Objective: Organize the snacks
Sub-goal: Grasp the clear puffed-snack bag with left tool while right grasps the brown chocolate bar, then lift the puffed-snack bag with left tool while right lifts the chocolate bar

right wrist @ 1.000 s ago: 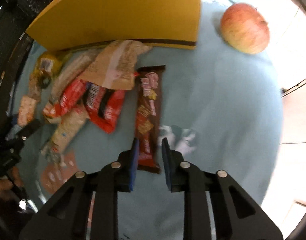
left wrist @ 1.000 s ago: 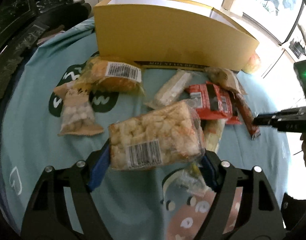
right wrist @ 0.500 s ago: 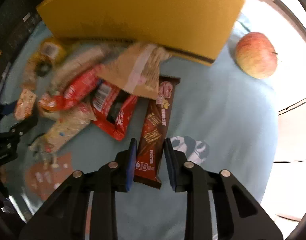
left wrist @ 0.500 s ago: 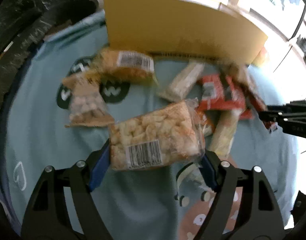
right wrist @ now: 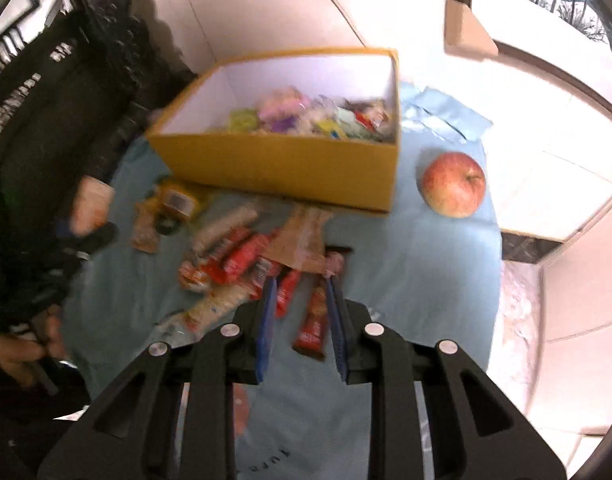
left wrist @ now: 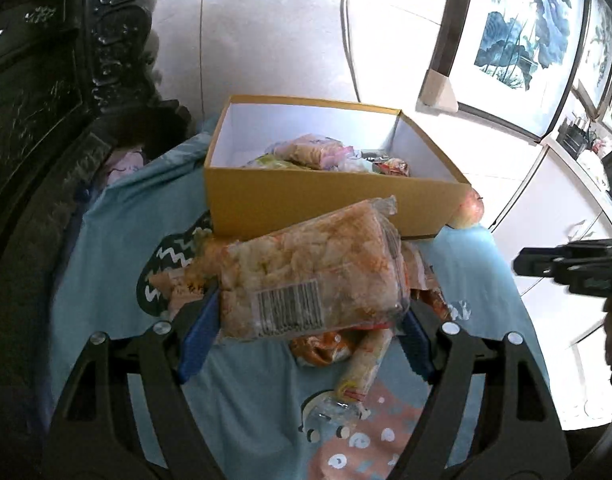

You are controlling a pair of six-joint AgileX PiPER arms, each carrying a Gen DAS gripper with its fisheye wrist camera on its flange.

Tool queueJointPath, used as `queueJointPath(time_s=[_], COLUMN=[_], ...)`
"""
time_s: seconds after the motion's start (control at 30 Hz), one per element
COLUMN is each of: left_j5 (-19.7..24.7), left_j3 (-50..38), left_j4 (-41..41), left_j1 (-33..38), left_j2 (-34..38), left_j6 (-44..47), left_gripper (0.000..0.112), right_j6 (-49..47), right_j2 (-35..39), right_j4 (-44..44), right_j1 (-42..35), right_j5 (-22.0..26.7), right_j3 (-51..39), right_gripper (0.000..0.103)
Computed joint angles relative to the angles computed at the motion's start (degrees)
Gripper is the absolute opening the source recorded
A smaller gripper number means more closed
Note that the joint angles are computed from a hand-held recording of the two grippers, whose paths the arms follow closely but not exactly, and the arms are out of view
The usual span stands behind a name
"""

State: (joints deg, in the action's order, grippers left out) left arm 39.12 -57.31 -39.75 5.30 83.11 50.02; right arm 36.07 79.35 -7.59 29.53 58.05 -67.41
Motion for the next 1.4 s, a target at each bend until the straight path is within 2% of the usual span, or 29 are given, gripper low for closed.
queueJointPath(time_s=[0.07,0.1,0.23,0.33,0.37,0.4,0.43,0.47,0.5,0.53,0.57,0.6,0.63,0.7,0.83,1.0,1.07,1.13,1.2,1.27,1.3,1.37,1.4], left_j5=[0.34,0.48,0.38,0.34,0.33,0.33,0.38,0.48,0.47,0.43,0.46,0.42,0.15,-0.17,-0.27,-0.01,-0.03,0.11,0.02,-0.04,-0.10,0.08,-0.04], left_j3=[0.86,1.69,3.51,4.57,4.72,4.86,4.93,4.90,5.01,5.10,5.13,5.20,5.37,5.50,5.70,5.18,4.75,4.46,4.50,4.87,5.04,5.14,5.23], left_j4=[0.82,1.23,2.61,3.81,3.90,3.95,3.79,3.63,3.51,3.52,3.59,3.57,3.65,3.38,2.25,0.34,0.33,0.35,0.68,0.92,1.15,1.15,1.29], left_j1=[-0.23,-0.19,-0.27,0.08,0.31,0.55,0.82,1.08,1.23,1.31,1.26,1.13,0.74,0.35,0.26,1.31,1.18,0.90,0.31,-0.20,-0.36,-0.13,-0.10], left_j2=[-0.47,-0.94,-1.36,-1.76,-1.75,-1.75,-1.67,-1.51,-1.42,-1.16,-0.99,-0.78,-0.86,-0.73,-0.74,-0.95,-0.65,-0.38,-0.29,-0.26,-0.27,-0.14,-0.14], left_j6=[-0.12,-0.03,0.01,0.54,0.65,0.77,1.06,1.34,1.50,1.44,1.24,1.19,0.86,1.04,2.72,4.12,3.97,3.51,3.12,3.05,2.89,3.24,3.17], left_gripper=[0.079,0.079,0.079,0.079,0.079,0.079,0.079,0.079,0.079,0.079,0.079,0.079,0.079,0.079,0.079,0.079,0.079,0.079,0.079,0.079,0.079,0.079,0.079], right_j6=[2.42,2.99,9.69,15.84,19.80,23.28,26.20,26.84,25.17,21.91,20.07,15.95,13.78,12.15,9.08,6.76,6.85,6.76,7.32,7.18,9.02,12.26,13.83], right_j2=[2.90,4.69,11.49,17.33,17.70,18.34,18.61,18.02,16.43,15.56,15.29,14.25,14.11,12.59,5.01,-4.63,-6.35,-6.68,-4.86,0.10,0.91,1.96,2.37], right_j4=[1.35,1.67,-2.00,-6.47,-10.63,-13.59,-15.37,-14.96,-12.80,-11.04,-10.78,-9.76,-8.97,-8.36,-2.95,-2.53,-2.96,-2.85,-2.62,-1.05,-2.74,-3.95,-3.55], right_j1=[0.61,0.60,3.93,6.43,8.28,9.51,10.21,9.48,7.65,6.54,6.39,6.17,6.10,5.88,2.82,0.97,1.11,1.43,2.31,3.09,3.96,4.20,3.71], right_j5=[-3.32,-6.68,-11.43,-12.59,-12.26,-11.64,-10.23,-10.61,-13.28,-13.88,-13.55,-14.43,-13.55,-11.96,-12.58,-8.86,-8.00,-7.94,-8.61,-11.27,-11.31,-11.05,-12.06], right_j3=[3.90,6.62,9.61,9.92,9.79,9.64,9.43,10.28,12.16,12.59,12.52,12.89,12.26,11.67,12.76,13.22,13.22,13.73,14.94,16.14,16.45,16.64,17.17], right_gripper=[0.033,0.033,0.033,0.036,0.037,0.044,0.056,0.059,0.061,0.060,0.058,0.036,0.024,0.024,0.023,0.023,0.023,0.002,0.002,0.002,0.006,0.038,0.062])
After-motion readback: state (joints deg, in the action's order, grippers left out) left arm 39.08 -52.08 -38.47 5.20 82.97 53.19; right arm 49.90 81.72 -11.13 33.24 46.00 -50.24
